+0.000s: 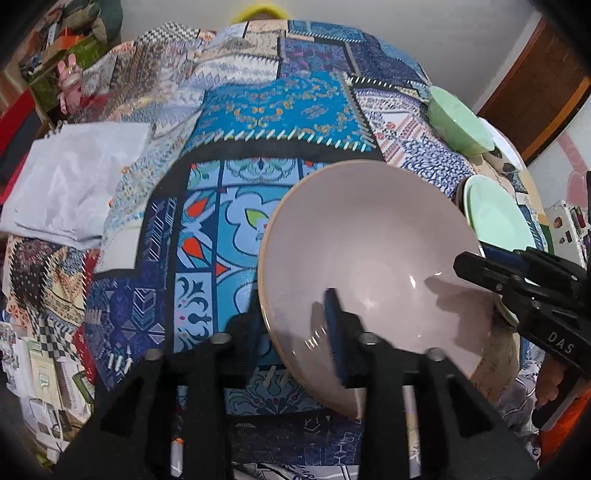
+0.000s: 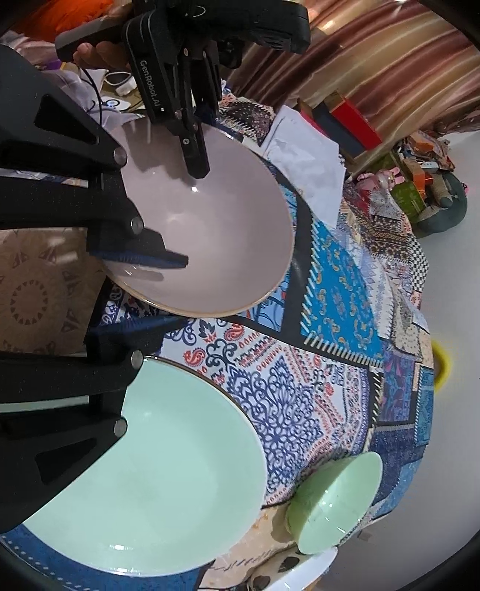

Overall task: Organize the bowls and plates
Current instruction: 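Lower the pale pink bowl onto the bed and open the left gripper, then grasp the rim of the mint green bowl with the left gripper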

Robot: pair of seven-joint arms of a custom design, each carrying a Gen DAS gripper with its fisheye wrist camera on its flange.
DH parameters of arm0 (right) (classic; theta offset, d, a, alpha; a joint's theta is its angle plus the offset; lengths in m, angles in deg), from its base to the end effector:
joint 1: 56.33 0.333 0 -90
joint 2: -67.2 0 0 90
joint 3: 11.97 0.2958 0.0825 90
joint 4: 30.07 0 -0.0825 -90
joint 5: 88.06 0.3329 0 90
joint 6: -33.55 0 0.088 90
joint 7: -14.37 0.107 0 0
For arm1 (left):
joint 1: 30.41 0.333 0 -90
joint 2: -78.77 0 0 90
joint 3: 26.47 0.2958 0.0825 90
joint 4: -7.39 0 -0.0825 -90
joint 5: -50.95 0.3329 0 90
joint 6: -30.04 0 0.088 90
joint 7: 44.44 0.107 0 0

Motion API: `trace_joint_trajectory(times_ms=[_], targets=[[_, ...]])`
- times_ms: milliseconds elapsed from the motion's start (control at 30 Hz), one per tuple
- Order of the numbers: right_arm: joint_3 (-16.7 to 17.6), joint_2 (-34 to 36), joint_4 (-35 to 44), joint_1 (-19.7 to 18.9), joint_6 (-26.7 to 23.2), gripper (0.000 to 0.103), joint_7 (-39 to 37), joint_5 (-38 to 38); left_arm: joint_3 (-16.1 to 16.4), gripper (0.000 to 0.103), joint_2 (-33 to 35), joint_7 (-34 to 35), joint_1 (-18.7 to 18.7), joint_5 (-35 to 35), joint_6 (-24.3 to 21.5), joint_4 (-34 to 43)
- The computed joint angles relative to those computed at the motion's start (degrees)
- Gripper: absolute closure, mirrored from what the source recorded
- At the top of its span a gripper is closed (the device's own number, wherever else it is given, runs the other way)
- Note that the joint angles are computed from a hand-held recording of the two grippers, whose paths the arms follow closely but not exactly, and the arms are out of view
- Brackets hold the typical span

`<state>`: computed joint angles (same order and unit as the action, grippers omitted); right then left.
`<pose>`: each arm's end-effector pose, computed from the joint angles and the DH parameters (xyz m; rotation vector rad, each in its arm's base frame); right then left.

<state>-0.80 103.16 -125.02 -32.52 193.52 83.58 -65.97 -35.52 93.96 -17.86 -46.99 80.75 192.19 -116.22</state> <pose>0.5736 0.3521 0.3192 -2.2432 1.2166 -0.0657 0.4923 -0.2608 0.3357 -2.2247 1.7999 -0.5891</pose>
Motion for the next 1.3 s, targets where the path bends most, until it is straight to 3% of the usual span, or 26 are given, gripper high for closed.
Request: trace_joint_trajectory(times_ms=[133, 333, 500, 767, 1133, 1300], targets=[[1.2, -1.9, -2.4, -1.2, 2.5, 0.064, -1.9, 1.5, 1.0, 0.052, -2.0, -2.8, -1.5, 4.1, -2.3, 0.0], [-0.2, -4.4, -5.7, -0.9, 7.1, 0.054, -1.7, 0.8, 0.2, 0.041, -4.1, -5.9, -1.4, 7.2, -4.5, 1.0], [1.3, -6.4, -7.6, -3.8, 9.2, 0.052, -3.5, 2.8, -0.2, 0.033, -4.6, -8.8, -1.8, 10.8, -5.8, 3.8], [1.1, -8.7, -8.6, -6.7, 12.8, 0.050, -5.1, 4.7, -0.3, 0.018, -1.4, -11.1, -3.5, 16.2, -8.5, 12.9], [-1.2, -6.0, -3.2, -9.3, 13.8, 0.050, -2.9, 4.0, 1.2, 0.013, 11.5, -1.6, -6.6, 12.3, -13.0, 34.3], [-3.8, -1.7, 3.5, -9.4, 10.7, 0.050, 0.4, 2.4, 2.2, 0.013, 21.1, 6.0, -8.4, 7.9, -16.3, 48.4]])
